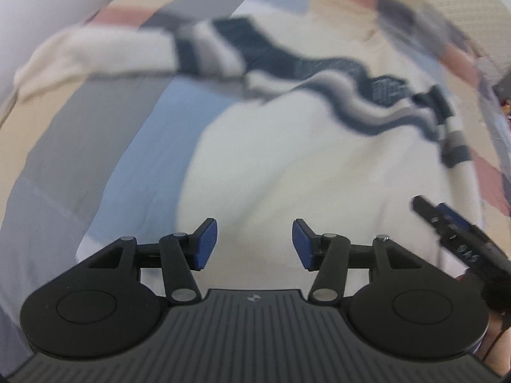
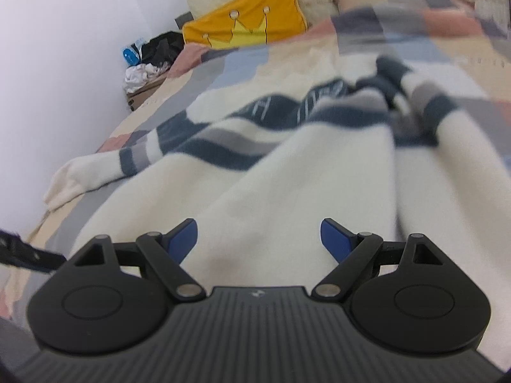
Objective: Fold large clothes
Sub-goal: 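Move the right gripper to the sleeve on the other side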
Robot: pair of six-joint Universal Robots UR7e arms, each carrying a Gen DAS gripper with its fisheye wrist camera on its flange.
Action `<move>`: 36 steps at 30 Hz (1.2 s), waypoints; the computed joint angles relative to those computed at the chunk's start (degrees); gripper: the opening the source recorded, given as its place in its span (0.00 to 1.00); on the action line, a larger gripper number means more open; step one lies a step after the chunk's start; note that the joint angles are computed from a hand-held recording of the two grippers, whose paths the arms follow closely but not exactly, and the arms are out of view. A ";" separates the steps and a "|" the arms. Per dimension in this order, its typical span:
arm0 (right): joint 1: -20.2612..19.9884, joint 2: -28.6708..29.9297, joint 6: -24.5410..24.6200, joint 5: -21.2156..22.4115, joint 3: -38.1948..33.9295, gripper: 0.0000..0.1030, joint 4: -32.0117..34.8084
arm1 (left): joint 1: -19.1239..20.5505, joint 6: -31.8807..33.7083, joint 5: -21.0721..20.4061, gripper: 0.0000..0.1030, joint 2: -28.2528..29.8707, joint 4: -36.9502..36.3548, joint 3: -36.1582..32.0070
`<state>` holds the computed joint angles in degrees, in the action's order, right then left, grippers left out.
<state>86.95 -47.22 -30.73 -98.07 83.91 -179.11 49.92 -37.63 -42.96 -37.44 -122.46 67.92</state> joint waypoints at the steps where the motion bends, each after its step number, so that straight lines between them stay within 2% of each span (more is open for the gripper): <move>1: -0.06 -0.16 0.10 0.18 0.08 0.83 -0.53 | -0.41 2.21 0.16 0.57 0.58 -2.04 -0.42; 4: -0.11 -0.24 -0.17 -0.47 0.07 0.83 -3.39 | -1.33 8.89 1.66 0.57 3.74 -8.13 -3.06; 10: -1.10 -1.29 2.81 -0.49 -0.37 0.83 -7.41 | -1.99 17.30 0.65 0.57 12.55 -12.13 -14.00; 17: -2.38 -2.36 5.07 -1.91 -1.77 0.83 -10.42 | -2.17 27.14 -1.74 0.57 27.07 -11.44 -36.46; 20: -2.81 -2.41 5.64 -2.05 -2.59 0.83 -9.33 | -2.43 34.43 -1.58 0.57 33.69 -11.52 -46.45; 22: -3.02 -2.35 4.90 -2.51 -3.07 0.83 -9.32 | -2.16 36.76 -2.37 0.57 36.65 -11.50 -50.62; 24: -3.21 -2.32 3.08 -3.30 -3.82 0.83 -8.86 | -1.51 36.77 -4.23 0.57 36.64 -12.07 -49.61; 27: -3.71 -2.41 1.60 -3.77 -4.58 0.83 -8.70 | -0.85 40.76 -4.46 0.57 34.30 -16.46 -42.45; 29: -4.23 -2.36 2.53 -4.32 -5.89 0.83 -6.99 | -0.34 41.92 -4.96 0.57 32.06 -19.15 -36.95; 33: -5.48 -2.90 3.23 -3.13 -7.92 0.83 -1.27 | 0.91 40.03 -6.26 0.57 27.97 -23.54 -28.04; 36: -6.28 -3.26 1.97 -3.00 -8.80 0.83 1.11 | 1.76 38.27 -6.95 0.57 26.51 -24.82 -24.93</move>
